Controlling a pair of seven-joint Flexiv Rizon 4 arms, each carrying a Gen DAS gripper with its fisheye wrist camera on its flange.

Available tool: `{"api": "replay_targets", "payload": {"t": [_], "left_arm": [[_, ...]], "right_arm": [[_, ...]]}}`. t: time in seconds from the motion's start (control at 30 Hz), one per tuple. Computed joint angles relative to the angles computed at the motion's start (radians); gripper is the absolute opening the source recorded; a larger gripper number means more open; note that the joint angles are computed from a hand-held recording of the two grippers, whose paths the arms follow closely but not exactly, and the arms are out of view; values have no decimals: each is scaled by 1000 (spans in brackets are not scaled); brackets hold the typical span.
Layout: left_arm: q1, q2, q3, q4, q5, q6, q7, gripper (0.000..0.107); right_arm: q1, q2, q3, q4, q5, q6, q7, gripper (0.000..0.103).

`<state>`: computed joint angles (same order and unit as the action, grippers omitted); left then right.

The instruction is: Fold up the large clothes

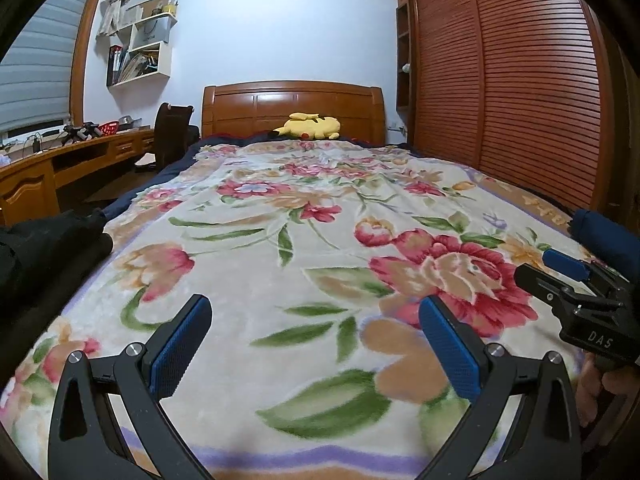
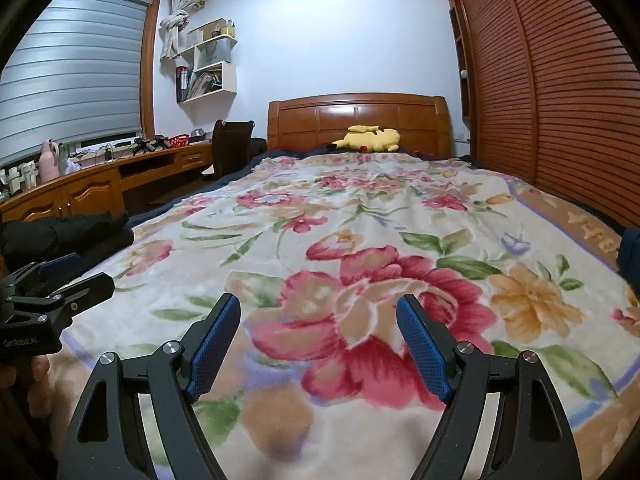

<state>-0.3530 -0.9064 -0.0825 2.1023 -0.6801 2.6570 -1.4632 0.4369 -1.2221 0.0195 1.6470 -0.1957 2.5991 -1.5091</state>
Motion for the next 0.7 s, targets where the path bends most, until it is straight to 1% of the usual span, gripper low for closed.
{"api": "replay_targets", "payload": {"t": [0.27,0.7], "left_arm": [[6,3,0,10,5,10,-24,103],[2,4,2,14,-7,17,-16,103]], "right_arm": [[6,-7,1,-7,13,9,-7,82],[3,-9,-1,-11,9,8,-4,82]]}}
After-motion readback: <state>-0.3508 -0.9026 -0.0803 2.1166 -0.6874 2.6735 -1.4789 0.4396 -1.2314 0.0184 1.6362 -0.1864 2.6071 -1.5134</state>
